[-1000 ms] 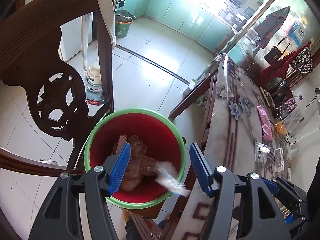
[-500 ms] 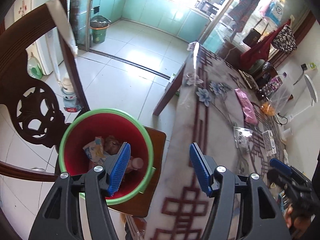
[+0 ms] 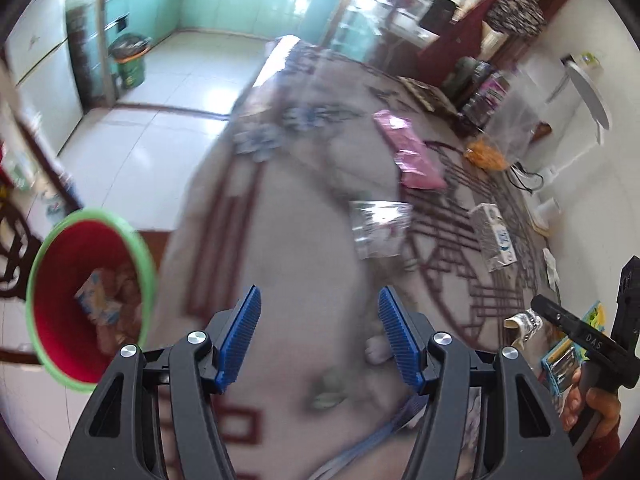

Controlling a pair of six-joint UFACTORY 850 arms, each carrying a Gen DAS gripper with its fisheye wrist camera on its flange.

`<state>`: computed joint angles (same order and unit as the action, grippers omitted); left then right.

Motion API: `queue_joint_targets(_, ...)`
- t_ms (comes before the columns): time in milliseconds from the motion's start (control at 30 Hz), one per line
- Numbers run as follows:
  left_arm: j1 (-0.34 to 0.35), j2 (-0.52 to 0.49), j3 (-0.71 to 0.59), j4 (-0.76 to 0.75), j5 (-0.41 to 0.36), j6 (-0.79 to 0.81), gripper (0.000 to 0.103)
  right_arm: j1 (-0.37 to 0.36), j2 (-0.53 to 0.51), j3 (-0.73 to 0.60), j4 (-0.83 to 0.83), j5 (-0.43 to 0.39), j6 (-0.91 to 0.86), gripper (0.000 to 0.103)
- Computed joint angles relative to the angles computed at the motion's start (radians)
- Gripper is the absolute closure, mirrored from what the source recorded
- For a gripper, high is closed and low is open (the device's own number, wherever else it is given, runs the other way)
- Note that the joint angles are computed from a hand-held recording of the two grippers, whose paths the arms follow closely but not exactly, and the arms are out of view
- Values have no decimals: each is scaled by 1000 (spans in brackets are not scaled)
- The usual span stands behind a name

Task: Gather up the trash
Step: 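Grasp the white milk carton with the right gripper, then carry the milk carton with the right gripper over the red bucket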

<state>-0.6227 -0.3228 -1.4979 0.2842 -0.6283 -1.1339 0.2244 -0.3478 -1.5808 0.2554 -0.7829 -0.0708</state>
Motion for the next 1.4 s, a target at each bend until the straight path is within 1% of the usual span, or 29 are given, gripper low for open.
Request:
queue_joint_targets(100, -14, -143, -177, 2, -29, 71, 46, -51, -21, -14, 37, -23, -68, 30)
queue_joint_targets(167, -16, -260, -326, -15, -95, 125, 49, -75, -34, -24, 56, -37, -104, 30)
queue_joint_targets(267, -8, -391, -492, -74, -195, 187, 60, -99, -62, -56, 79, -57, -136, 30)
queue_joint_targets(300, -5, -420, -528, -92, -219, 195, 68, -112, -75, -72, 91, -65, -151, 30)
queue_joint_targets(333, -1, -443, -556, -107, -238, 196, 79, -120, -87, -88, 98, -71, -159, 30)
queue_joint_targets(400, 4, -467, -586, -144, -257, 199, 94, -134, -118, -129, 111, -85, -174, 29)
queue_joint_targets(433, 4, -471, -591, -148, -262, 195, 101, -139, -142, -159, 114, -93, -183, 27)
queue_joint_targets(600, -13, -472, -614, -106, -298, 164, 103, -141, -282, -336, 111, -137, -201, 27)
queue_joint_targets(733, -20, -463, -627, -91, -300, 137, 103, -124, -399, -471, 72, -183, -194, 27)
queue_joint_targets(900, -33, -444, -635, -56, -307, 113, 103, -107, -471, -544, 21, -206, -170, 27)
queue_joint_targets(933, -35, -438, -632, -53, -306, 111, 103, -107, -475, -546, 23, -209, -169, 31)
queue_joint_targets(967, -36, -428, -623, -50, -301, 106, 103, -107, -479, -549, 28, -217, -170, 36)
queue_joint_targets(1000, -38, -417, -610, -46, -295, 99, 103, -108, -480, -549, 33, -223, -173, 48)
queue_joint_targets(1100, -44, -384, -572, -34, -280, 84, 103, -110, -460, -525, 47, -234, -179, 50)
queue_joint_targets(1233, -59, -347, -531, -6, -274, 65, 103, -118, -359, -406, 96, -183, -201, 50)
queue_joint_targets(1400, -79, -276, -429, 1, -223, 42, 103, -118, -231, -259, 150, -148, -229, 51)
